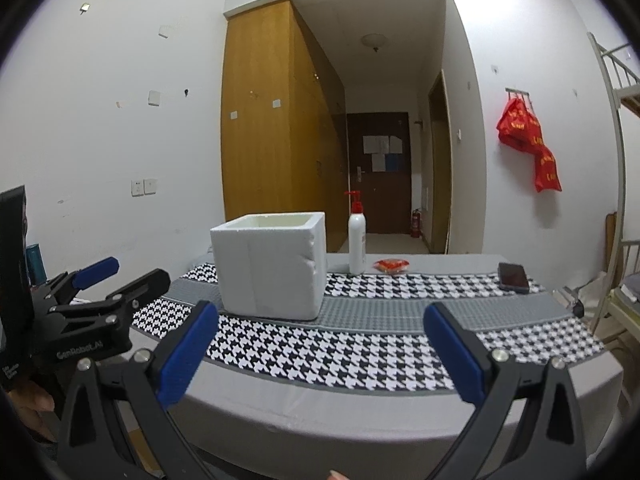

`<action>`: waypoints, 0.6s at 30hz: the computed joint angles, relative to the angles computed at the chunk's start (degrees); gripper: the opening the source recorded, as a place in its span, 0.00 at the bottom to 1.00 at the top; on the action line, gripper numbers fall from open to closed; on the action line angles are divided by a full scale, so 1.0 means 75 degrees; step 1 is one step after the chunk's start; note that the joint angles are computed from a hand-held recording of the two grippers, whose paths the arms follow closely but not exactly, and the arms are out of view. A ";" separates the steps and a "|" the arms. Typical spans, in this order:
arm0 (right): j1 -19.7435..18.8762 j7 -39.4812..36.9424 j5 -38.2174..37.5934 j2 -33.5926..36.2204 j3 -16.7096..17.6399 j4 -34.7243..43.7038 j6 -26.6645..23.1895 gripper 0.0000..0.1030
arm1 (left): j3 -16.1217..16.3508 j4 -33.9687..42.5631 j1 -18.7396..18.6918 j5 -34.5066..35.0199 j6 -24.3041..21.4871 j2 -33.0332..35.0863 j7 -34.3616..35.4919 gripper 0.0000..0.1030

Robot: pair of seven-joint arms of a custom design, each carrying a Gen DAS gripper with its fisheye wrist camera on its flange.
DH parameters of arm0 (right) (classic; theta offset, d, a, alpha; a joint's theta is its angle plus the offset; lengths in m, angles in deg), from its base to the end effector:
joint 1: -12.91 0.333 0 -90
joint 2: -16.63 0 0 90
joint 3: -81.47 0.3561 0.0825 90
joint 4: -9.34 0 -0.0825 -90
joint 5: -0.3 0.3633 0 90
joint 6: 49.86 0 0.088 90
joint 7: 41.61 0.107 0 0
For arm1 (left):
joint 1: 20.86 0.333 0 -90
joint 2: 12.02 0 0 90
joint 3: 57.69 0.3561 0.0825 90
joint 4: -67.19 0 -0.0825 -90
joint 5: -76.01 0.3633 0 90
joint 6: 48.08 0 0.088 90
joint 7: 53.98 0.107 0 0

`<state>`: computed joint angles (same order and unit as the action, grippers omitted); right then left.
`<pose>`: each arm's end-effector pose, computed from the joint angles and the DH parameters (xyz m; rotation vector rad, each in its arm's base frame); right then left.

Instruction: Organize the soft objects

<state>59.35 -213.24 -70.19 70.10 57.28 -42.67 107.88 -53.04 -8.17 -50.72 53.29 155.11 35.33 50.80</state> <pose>0.6669 0.5062 0.4556 -1.3443 1.3233 -1.0168 0.7175 -0.3156 0.4517 -1.1829 1.5705 -1.3283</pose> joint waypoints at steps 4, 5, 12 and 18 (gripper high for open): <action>0.0069 0.0063 -0.0028 -0.0003 -0.0022 -0.0106 -0.0108 1.00 | -0.0189 -0.0210 0.0113 0.0135 0.0173 -0.0061 -0.0015 0.99; 0.0065 0.0060 -0.0022 0.0005 -0.0001 -0.0112 -0.0119 1.00 | -0.0239 -0.0261 0.0146 0.0165 0.0214 -0.0079 -0.0020 0.99; 0.0110 0.0191 -0.0024 0.0041 0.0038 -0.0171 -0.0318 1.00 | -0.0200 -0.0344 0.0082 0.0086 0.0164 -0.0102 0.0102 0.99; 0.0153 0.0267 -0.0154 -0.0071 0.0042 -0.0355 -0.0352 1.00 | -0.0324 -0.0397 0.0182 0.0289 0.0102 -0.0135 0.0028 0.99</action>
<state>60.50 -211.23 -71.35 69.57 57.60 -45.34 105.24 -55.47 -11.14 -49.36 55.45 155.88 34.32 51.01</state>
